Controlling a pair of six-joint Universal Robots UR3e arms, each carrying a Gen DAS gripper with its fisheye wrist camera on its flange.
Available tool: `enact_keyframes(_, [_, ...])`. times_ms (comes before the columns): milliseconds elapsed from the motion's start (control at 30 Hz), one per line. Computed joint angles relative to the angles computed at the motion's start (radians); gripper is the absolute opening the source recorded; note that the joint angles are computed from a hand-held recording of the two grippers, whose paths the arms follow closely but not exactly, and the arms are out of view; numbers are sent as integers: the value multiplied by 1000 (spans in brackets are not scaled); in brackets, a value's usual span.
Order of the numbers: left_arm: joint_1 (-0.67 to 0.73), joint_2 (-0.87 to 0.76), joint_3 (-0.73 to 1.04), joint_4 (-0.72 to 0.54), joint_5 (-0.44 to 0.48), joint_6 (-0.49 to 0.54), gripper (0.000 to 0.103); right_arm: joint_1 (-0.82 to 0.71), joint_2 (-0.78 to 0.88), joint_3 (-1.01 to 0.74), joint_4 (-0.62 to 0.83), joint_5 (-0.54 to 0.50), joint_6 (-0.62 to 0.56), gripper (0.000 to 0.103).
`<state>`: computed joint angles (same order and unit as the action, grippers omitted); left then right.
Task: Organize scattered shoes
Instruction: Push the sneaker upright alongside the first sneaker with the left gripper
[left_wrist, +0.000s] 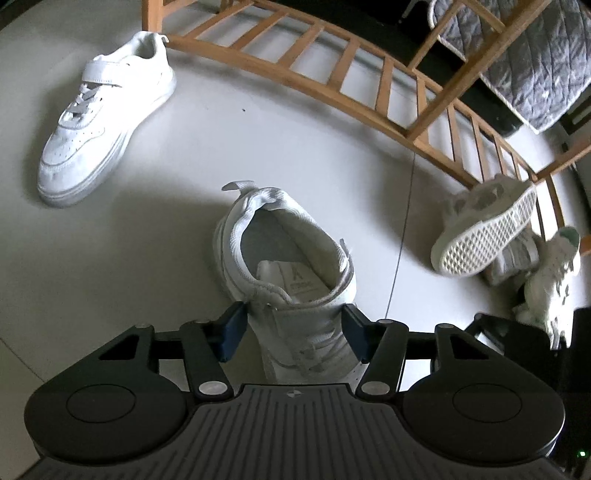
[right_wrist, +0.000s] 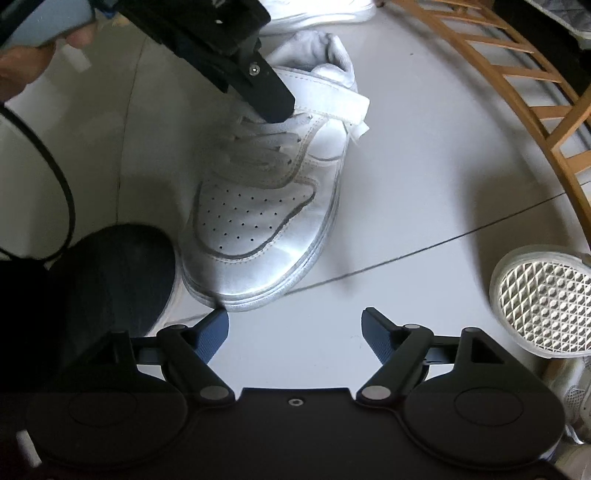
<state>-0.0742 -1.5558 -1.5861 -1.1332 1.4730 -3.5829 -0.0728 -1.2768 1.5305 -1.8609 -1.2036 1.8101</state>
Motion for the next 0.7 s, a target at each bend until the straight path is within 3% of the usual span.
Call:
enact_keyframes(467, [-8, -87, 93, 5, 71, 23, 67, 73, 133, -88, -124, 119, 142, 82])
enact_keyframes(700, [-10, -123, 90, 27, 106, 0, 67, 86, 221, -217, 16, 194, 165, 81])
